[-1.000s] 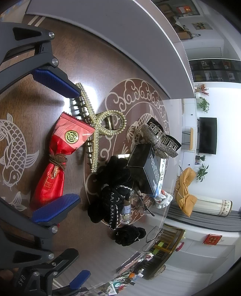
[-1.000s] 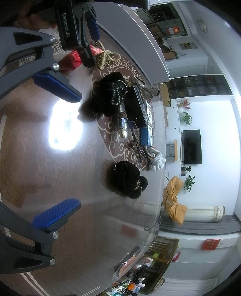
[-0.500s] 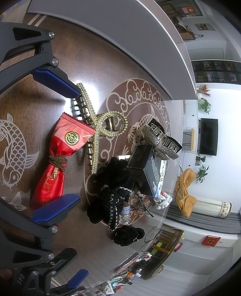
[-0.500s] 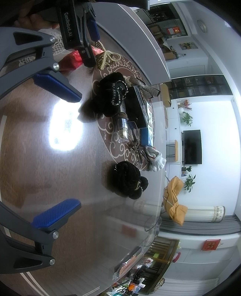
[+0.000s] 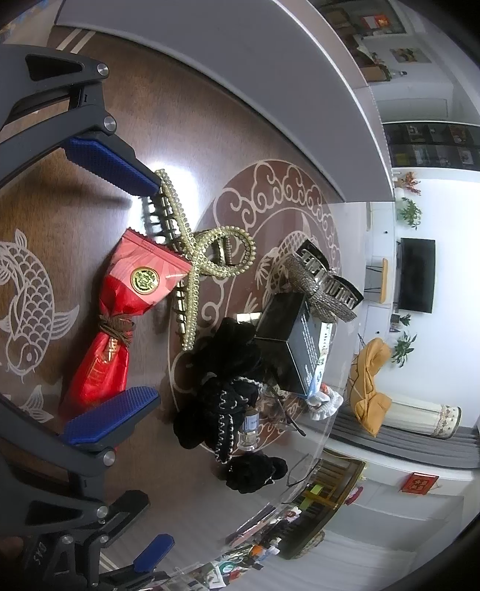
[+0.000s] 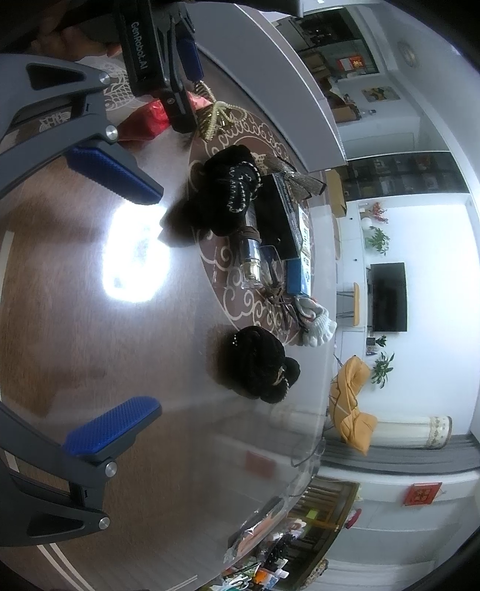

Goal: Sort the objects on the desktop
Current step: 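Lower the left tool onto the red foil packet and close on it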

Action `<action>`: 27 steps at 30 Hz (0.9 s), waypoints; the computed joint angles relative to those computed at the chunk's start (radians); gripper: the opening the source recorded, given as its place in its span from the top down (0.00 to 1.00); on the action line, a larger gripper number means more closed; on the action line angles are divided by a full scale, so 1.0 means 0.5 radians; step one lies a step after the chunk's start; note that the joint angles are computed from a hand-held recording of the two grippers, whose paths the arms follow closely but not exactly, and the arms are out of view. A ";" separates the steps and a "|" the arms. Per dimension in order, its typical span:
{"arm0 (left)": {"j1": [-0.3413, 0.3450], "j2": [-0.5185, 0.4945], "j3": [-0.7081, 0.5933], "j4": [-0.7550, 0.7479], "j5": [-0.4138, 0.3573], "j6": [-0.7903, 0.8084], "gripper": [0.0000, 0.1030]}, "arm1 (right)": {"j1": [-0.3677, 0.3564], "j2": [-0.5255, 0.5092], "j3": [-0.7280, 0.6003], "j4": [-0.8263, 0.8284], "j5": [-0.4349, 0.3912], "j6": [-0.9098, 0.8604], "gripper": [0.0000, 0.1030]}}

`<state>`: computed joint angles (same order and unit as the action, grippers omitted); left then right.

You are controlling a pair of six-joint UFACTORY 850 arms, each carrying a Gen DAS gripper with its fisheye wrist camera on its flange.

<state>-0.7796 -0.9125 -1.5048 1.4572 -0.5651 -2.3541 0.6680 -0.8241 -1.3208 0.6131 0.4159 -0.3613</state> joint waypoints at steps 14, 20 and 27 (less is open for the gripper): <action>-0.025 0.187 0.265 0.005 0.030 -0.013 0.00 | -0.050 -0.051 -0.129 0.006 -0.302 -0.054 0.00; -0.026 0.089 0.087 -0.374 0.020 0.532 0.00 | -0.029 -0.080 -0.178 0.339 -0.335 -0.439 0.00; -0.014 -0.019 -0.084 -0.762 0.030 0.974 0.00 | -0.035 -0.099 -0.215 0.544 -0.363 -0.609 0.00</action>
<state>-0.7865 -0.9220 -1.5467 1.0760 -0.5501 -1.8670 0.6507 -0.8735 -1.4281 0.8852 0.2346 -0.6658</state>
